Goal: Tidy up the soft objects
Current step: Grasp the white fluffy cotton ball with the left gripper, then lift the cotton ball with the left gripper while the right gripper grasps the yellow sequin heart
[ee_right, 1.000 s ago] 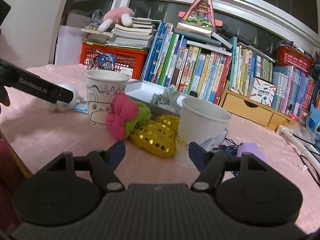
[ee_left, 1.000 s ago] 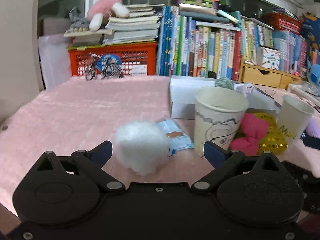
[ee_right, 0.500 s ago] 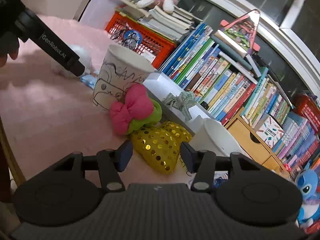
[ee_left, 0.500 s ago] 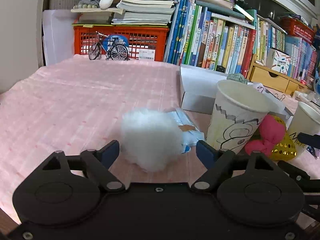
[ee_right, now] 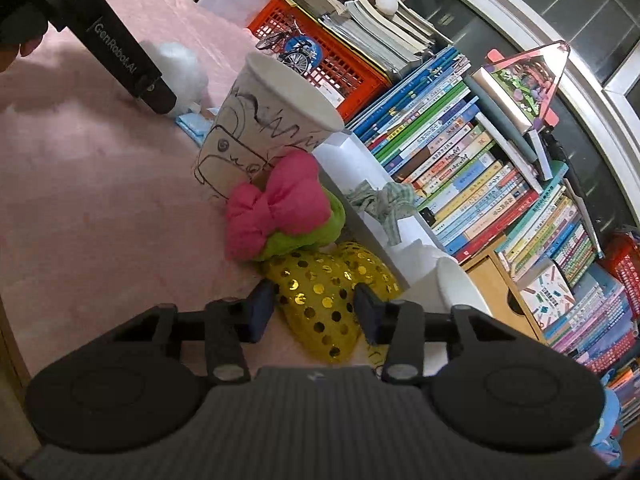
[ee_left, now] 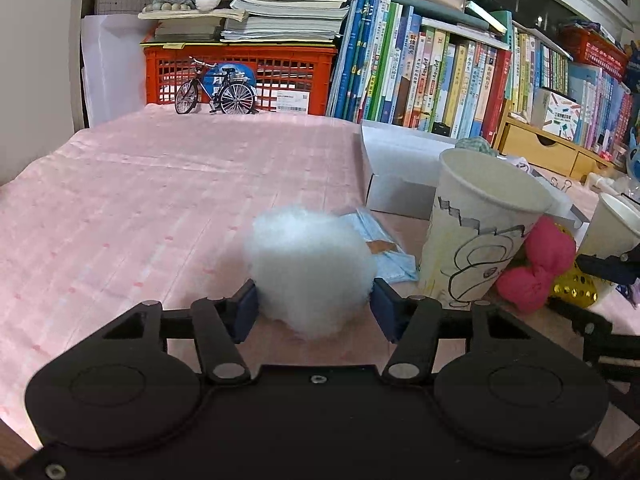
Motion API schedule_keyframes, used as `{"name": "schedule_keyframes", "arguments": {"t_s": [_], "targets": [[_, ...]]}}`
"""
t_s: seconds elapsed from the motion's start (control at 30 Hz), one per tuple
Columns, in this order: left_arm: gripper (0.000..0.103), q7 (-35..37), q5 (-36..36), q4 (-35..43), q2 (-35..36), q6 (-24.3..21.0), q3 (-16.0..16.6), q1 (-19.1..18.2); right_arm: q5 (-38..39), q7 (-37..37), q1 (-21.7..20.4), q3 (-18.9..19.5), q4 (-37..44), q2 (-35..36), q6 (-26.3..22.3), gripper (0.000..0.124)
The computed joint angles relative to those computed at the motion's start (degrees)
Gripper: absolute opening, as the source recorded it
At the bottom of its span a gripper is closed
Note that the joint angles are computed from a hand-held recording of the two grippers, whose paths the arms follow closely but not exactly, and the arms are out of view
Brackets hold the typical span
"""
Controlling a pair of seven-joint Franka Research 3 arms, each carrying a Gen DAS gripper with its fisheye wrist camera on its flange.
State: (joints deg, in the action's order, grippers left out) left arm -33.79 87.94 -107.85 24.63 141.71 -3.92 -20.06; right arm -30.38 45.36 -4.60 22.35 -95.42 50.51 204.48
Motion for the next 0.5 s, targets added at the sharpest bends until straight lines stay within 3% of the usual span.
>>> {"name": "schedule_keyframes", "arguments": {"t_s": [0.13, 0.27, 0.5], "targets": [[0.055, 1.57, -0.67, -0.61, -0.63, -0.75, -0.3, -0.32, -3.15, 1.84, -2.7, 2.59, -0.76, 0.47, 0.68, 0.032], [0.055, 2.55, -1.16, -1.43, -1.51, -0.64, -0.76, -0.45, -8.61, 5.09, -7.96, 7.9, -1.87, 0.84, -1.55, 0.031], [0.055, 2.82, -1.29, -3.33, -3.49, 0.0, -1.93, -0.97, -14.44, 7.81, -13.69, 12.31, -6.14, -0.26, -1.51, 0.031]]}}
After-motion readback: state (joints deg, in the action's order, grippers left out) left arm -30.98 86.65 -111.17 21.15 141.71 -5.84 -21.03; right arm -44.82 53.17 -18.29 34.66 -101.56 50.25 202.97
